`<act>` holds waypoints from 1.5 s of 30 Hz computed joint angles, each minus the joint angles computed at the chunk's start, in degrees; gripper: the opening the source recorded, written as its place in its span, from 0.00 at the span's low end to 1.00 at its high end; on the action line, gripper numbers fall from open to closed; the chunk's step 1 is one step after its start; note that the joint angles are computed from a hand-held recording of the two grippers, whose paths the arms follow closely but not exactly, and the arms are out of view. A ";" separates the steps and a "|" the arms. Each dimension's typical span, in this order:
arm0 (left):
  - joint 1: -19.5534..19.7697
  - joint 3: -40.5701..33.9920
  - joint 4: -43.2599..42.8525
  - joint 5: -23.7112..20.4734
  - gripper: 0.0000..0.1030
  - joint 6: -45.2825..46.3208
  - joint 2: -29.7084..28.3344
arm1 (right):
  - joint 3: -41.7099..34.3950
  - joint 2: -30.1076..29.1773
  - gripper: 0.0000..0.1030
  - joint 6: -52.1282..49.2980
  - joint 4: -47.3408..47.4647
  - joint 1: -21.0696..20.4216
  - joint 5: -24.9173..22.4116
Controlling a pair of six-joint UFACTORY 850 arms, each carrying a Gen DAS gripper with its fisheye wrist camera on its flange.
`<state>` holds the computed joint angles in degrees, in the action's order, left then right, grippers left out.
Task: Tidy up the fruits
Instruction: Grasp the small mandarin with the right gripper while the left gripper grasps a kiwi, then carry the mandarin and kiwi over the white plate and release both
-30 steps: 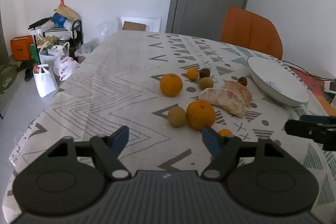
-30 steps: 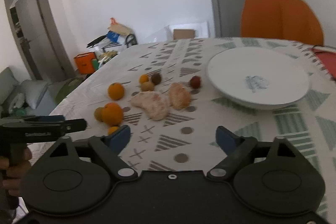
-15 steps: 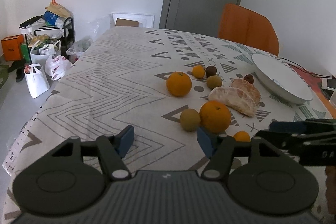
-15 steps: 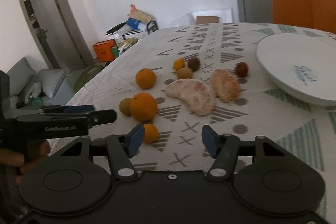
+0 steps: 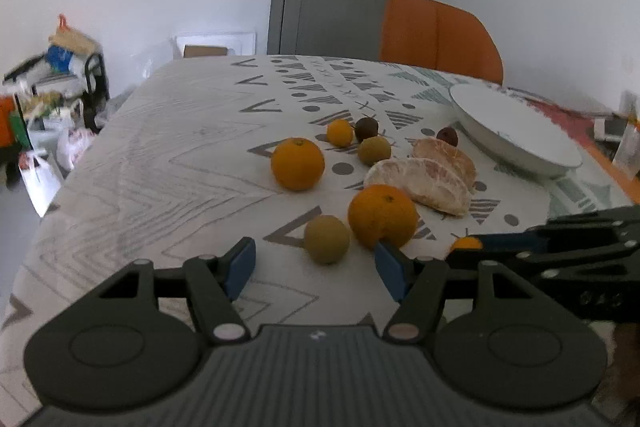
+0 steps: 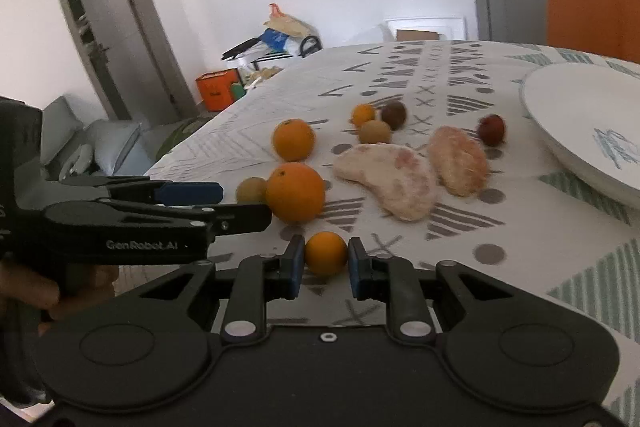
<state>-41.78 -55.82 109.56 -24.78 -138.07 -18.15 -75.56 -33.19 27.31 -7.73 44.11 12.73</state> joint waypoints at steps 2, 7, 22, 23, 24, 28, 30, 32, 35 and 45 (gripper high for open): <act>-0.12 -0.70 -0.91 -0.23 0.63 1.79 -0.63 | 0.65 0.38 0.21 -3.77 4.26 -0.19 0.52; -0.54 -2.50 -2.78 -1.44 0.49 4.76 -2.22 | 2.52 1.46 0.21 -7.40 9.30 -0.88 1.90; -3.18 -5.50 -9.11 -4.40 0.23 9.56 -1.79 | 11.67 7.38 0.21 -13.59 19.87 -3.44 8.33; -3.39 -5.76 -9.23 -4.55 0.23 9.91 -1.75 | 12.06 7.61 0.21 -13.80 20.09 -3.60 8.73; -3.57 -6.12 -9.61 -4.53 0.23 10.54 -1.73 | 12.56 7.96 0.21 -14.30 20.54 -3.73 9.26; -4.27 -7.58 -9.51 -4.95 0.23 11.35 -2.19 | 14.21 9.05 0.21 -13.15 19.80 -4.47 11.10; -4.64 -8.37 -9.23 -5.04 0.23 11.56 -2.50 | 14.93 9.56 0.21 -12.83 19.63 -4.77 11.87; -4.98 -9.20 -8.89 -5.16 0.23 11.92 -2.89 | 15.28 9.85 0.21 -12.84 19.50 -5.09 12.54; -5.22 -10.48 -8.54 -4.66 0.23 12.35 -3.66 | 15.97 10.20 0.21 -12.26 19.53 -5.63 13.83; -4.63 -15.70 -7.71 -1.45 0.23 14.30 -7.46 | 16.81 10.44 0.21 -11.97 20.85 -7.54 16.03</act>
<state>-46.40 -71.52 101.84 -26.23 -123.77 -25.61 -58.75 -22.75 15.34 13.12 36.57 28.76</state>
